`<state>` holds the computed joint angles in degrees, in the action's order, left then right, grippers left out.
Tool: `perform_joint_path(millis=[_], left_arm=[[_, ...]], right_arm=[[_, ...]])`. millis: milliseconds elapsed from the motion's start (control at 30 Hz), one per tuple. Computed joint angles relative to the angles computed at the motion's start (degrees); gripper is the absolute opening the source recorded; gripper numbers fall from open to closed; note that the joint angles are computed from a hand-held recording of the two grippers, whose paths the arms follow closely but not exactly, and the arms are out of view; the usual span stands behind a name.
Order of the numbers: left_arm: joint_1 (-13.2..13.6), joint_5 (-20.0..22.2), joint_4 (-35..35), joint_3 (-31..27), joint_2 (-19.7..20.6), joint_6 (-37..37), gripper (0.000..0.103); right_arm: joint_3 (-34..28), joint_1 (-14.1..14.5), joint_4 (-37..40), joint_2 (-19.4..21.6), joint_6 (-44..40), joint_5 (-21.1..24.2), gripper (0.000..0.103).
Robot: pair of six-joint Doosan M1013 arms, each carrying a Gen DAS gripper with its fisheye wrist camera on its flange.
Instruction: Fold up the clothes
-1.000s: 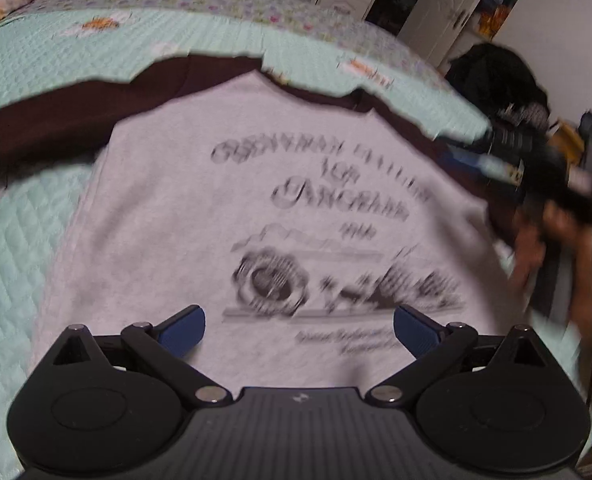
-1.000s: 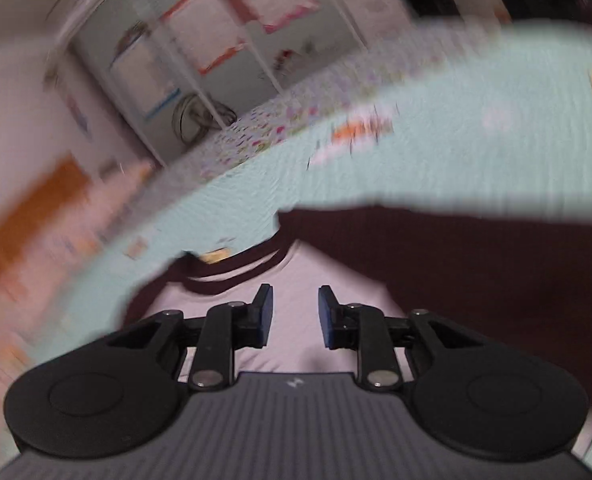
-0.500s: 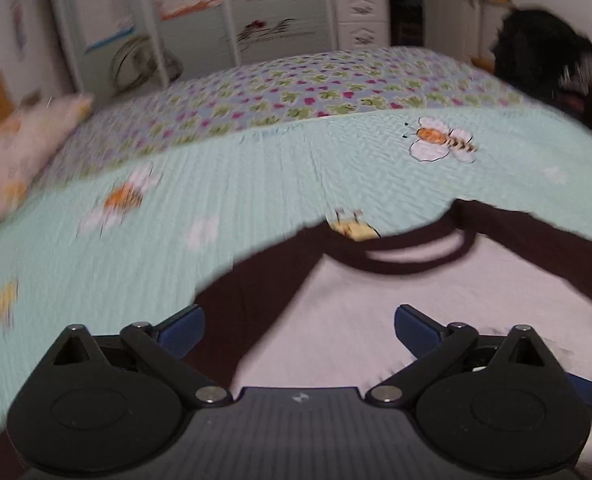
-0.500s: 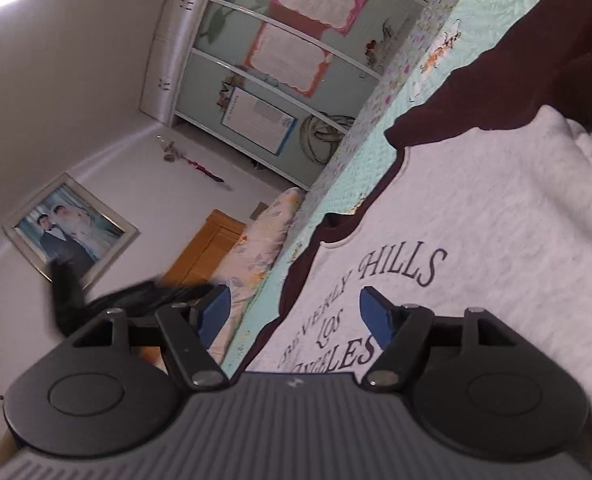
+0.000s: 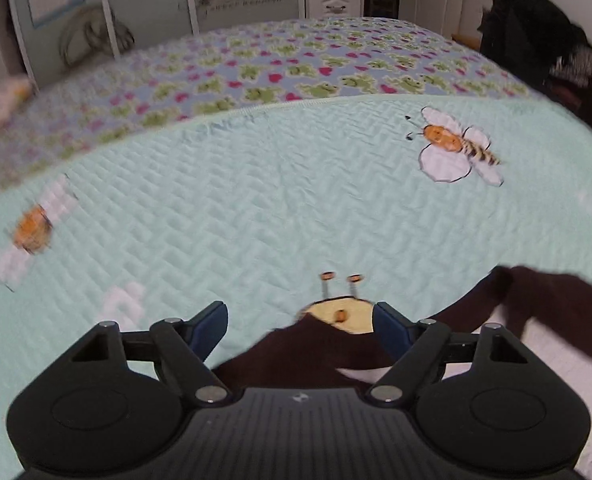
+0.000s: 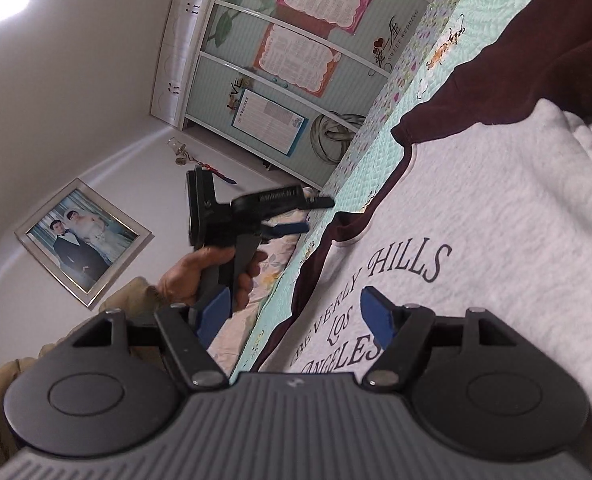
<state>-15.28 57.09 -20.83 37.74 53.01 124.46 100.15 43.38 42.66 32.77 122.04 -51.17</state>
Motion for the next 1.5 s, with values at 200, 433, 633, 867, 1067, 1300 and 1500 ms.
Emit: perform_joint_path(millis=[200, 433, 633, 867, 1067, 1300, 1500], left_arm=[[-0.96, 1.20, 4.34, -0.67, 0.95, 0.93, 0.082], [-1.31, 7.37, 7.36, -6.19, 4.36, 2.29, 0.038], [-0.93, 1.67, 7.93, -1.10, 1.37, 5.88, 0.020], [-2.84, -12.01, 14.81, 7.91, -2.10, 2.28, 0.022], [-3.64, -14.16, 23.26, 6.83, -0.91, -11.29, 0.058], [0.49, -18.71, 2.82, 7.87, -2.82, -9.71, 0.072], [3.96, 2.39, -8.71, 3.10, -1.06, -2.78, 0.073]], right_arm=[[-0.03, -0.05, 0.01, -0.07, 0.14, 0.38, 0.073], [0.18, 0.00, 0.13, -0.18, 0.04, 0.42, 0.073], [0.09, -0.02, 0.45, -0.21, -0.47, 0.74, 0.073], [0.21, -0.16, 0.32, -0.28, -0.67, 1.02, 0.073], [0.36, -0.24, 0.06, -0.28, -0.38, 0.91, 0.073], [0.40, -0.25, 0.03, -0.30, -0.37, 0.99, 0.073], [0.32, -0.30, 0.00, -0.29, -0.36, 1.16, 0.073]])
